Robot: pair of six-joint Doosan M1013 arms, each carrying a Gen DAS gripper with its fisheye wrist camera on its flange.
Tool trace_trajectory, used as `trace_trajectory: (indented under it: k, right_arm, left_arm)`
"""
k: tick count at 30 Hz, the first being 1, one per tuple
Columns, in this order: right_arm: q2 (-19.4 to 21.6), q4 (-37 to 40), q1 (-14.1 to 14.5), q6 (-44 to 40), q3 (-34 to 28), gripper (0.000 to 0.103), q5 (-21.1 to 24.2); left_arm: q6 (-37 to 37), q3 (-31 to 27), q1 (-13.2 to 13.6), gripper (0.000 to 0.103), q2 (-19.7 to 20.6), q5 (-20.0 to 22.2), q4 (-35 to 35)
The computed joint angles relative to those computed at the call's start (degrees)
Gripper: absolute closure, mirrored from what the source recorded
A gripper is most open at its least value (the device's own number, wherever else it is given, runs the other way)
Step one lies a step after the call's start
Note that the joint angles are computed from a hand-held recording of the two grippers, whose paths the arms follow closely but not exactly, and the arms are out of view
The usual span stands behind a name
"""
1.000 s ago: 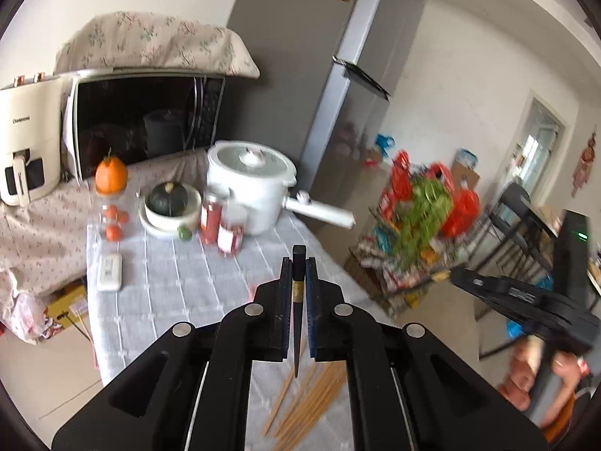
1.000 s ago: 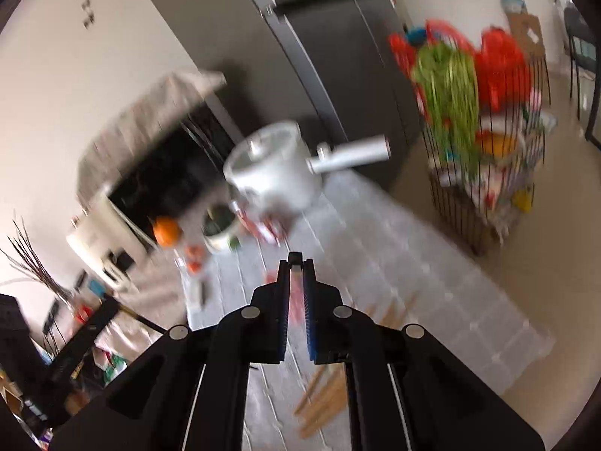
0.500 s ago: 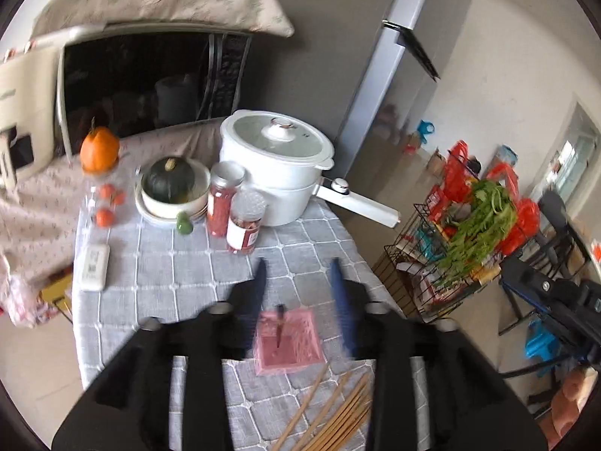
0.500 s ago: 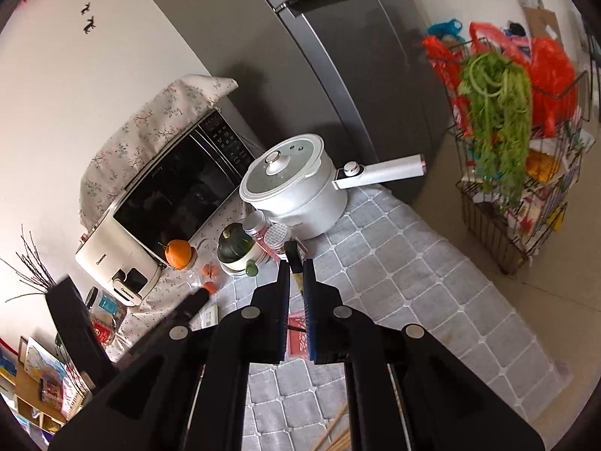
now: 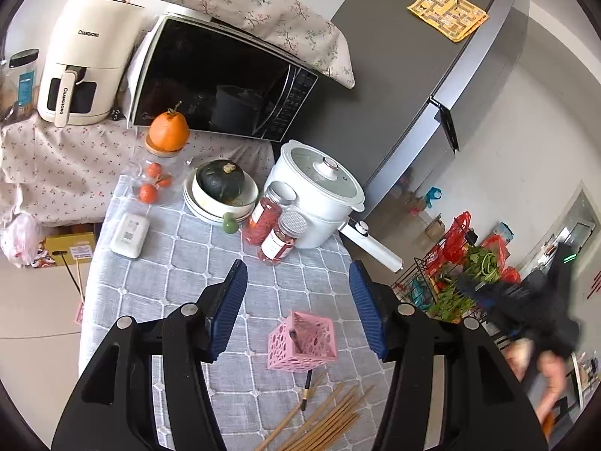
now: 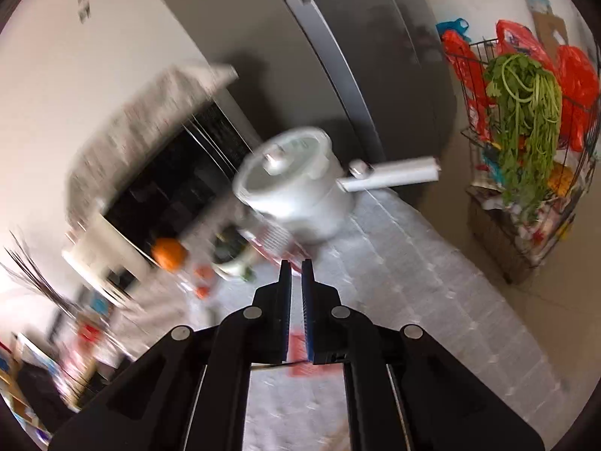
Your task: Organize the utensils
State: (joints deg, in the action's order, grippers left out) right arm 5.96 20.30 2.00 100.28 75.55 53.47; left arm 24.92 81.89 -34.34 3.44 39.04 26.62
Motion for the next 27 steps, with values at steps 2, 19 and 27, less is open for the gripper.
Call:
trace_trajectory:
  k: [2, 19, 27]
  right_arm:
    - [2.8, -0.8, -0.8, 0.6, -1.6, 0.092, 7.1]
    - [20.6, 0.0, -0.4, -1.5, -8.5, 0.073, 22.4]
    - [22.4, 1.5, -0.1, -3.6, -9.0, 0.076, 23.9]
  left_arm:
    - [-1.0, 0.4, 0.0, 0.04, -0.6, 0.0, 0.7]
    - [3.8, -0.2, 1.3, 0.032, 1.5, 3.6, -3.7]
    - [4.9, -0.9, 1.9, 0.03, 2.9, 5.2, -6.0]
